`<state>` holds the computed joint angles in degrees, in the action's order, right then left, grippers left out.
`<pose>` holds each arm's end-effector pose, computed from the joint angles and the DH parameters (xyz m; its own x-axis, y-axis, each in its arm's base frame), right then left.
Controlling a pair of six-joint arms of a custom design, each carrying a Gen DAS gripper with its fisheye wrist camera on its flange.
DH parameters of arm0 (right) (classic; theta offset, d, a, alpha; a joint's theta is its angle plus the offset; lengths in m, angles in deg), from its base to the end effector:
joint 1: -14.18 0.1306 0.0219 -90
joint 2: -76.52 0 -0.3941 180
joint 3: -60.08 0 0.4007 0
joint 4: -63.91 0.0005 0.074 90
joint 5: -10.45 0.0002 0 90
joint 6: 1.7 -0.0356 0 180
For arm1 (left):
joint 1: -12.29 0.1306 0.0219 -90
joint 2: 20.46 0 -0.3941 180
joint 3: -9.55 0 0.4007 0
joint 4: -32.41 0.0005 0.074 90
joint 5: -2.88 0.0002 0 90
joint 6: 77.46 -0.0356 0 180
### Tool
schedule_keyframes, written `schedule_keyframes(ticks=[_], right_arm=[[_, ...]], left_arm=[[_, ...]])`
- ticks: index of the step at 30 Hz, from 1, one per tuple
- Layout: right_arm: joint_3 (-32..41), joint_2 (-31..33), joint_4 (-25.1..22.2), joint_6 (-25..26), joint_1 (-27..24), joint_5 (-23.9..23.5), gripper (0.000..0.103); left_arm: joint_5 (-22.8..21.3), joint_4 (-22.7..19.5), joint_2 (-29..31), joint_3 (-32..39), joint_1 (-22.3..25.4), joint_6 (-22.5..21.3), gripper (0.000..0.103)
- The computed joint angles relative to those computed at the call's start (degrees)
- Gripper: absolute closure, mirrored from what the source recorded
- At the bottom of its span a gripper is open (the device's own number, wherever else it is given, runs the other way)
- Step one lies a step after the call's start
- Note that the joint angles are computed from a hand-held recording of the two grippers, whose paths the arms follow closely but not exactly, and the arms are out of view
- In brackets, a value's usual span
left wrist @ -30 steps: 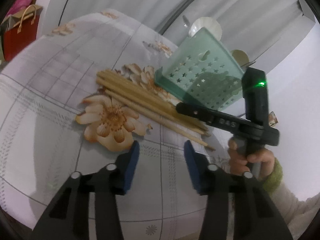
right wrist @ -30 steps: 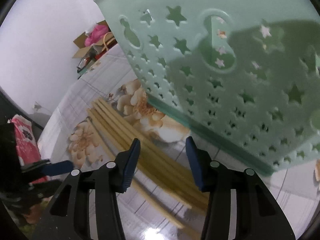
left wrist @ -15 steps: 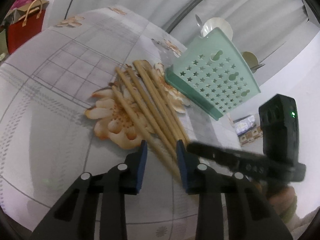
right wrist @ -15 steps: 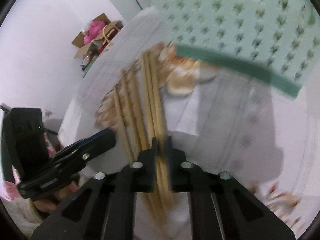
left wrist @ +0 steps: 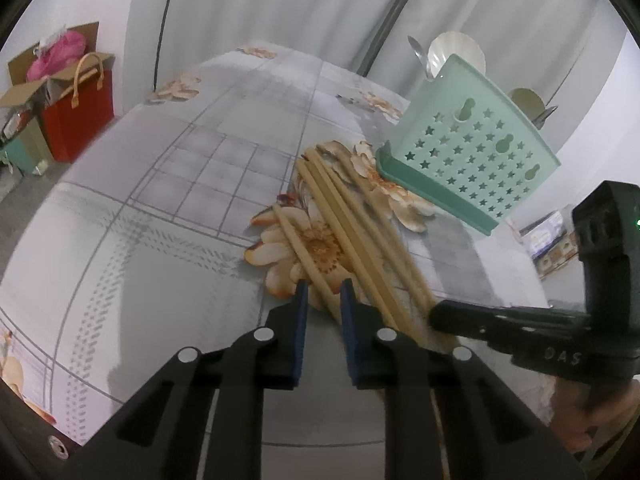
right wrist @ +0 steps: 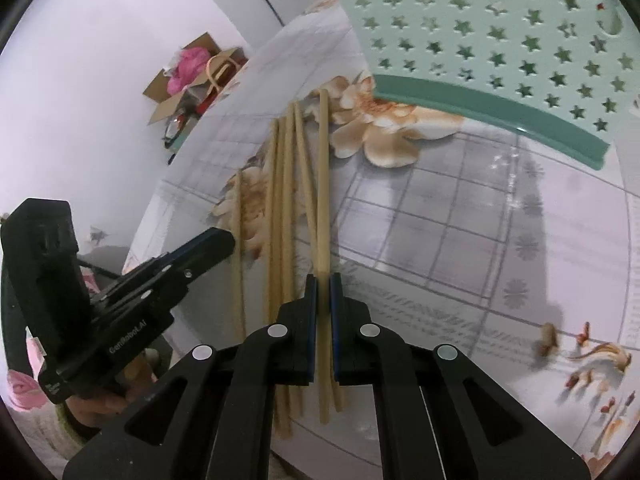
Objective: Organize utensils
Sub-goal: 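Close the right tool on one chopstick while the left tool grasps another chopstick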
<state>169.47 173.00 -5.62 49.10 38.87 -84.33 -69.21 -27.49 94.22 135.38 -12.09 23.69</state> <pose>0.4687 0.2182 0.5202 -0.8774 0.2898 -0.3824 0.1247 0.9073 0.4017 0.5878 -0.2790 0.4850 -0.7835 0.1531 -0.6022 0.4341 0.8282 -0.3543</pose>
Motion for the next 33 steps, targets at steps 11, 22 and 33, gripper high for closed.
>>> schedule_keyframes(ticks=[11,22,33], right_arm=[[-0.99,-0.92,0.09,0.08,0.23,1.88,0.098],[-2.20,-2.01,0.81,0.27,0.21,2.10,0.098],[-2.24,-1.95,1.11,1.03,0.63,2.89,0.098]], left_arm=[[-2.22,-3.13,2.94,4.84,0.28,-0.05,0.098],[-1.09,-2.92,1.97,4.05,-0.81,-0.12,0.082],[-9.12,-5.08,3.98,7.08,-2.41,-4.79,0.093]])
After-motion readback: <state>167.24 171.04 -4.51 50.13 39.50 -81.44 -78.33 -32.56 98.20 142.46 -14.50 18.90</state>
